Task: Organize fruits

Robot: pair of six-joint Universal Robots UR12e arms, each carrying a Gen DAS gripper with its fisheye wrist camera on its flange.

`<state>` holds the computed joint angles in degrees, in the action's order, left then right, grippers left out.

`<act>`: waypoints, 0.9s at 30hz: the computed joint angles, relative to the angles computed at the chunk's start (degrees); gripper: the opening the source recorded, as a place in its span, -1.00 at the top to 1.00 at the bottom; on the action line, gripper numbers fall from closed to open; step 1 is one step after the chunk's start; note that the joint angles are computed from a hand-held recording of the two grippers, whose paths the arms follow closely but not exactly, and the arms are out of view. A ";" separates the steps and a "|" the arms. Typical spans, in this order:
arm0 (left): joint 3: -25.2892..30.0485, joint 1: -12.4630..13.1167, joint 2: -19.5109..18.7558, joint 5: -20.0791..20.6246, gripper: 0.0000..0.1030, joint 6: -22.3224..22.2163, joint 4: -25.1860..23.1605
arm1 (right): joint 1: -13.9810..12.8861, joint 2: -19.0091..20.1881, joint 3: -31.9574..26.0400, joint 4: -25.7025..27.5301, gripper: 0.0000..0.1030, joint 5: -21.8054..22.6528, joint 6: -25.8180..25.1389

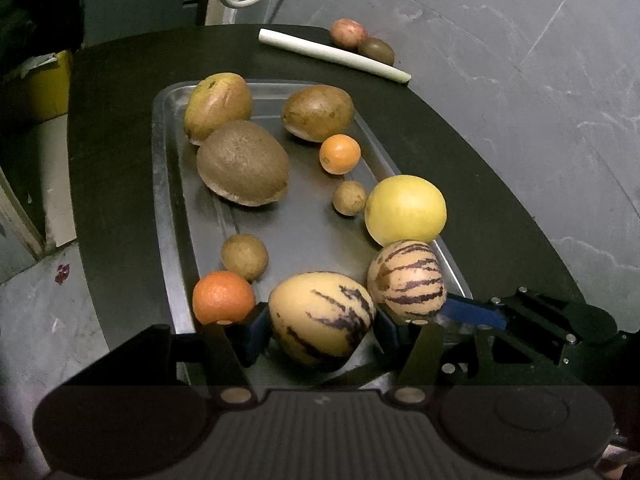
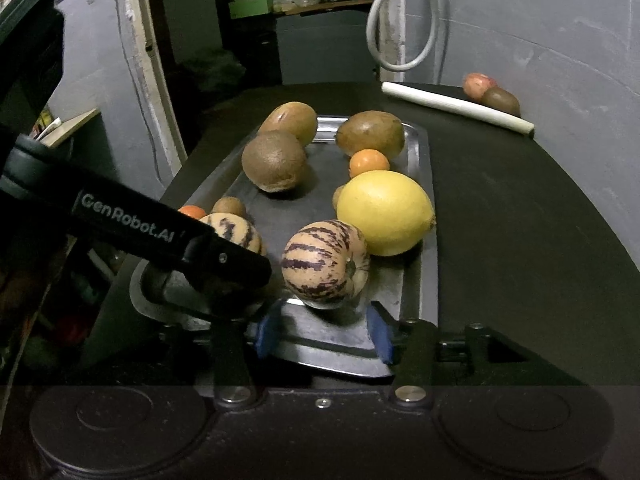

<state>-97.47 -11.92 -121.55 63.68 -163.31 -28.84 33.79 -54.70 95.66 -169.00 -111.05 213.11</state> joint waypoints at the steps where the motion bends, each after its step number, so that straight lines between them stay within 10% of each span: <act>1: 0.00 0.01 0.03 0.04 -0.19 -0.12 -0.08 | 0.00 -0.11 0.10 0.01 -0.07 -0.04 0.25; 27: -5.35 -0.11 4.09 6.44 -0.93 -10.72 10.79 | 0.02 -2.62 3.42 -5.96 -0.89 -1.09 -1.80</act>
<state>-102.83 -12.03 -117.47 70.12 -174.03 -18.05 33.81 -57.32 99.09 -174.96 -112.14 211.31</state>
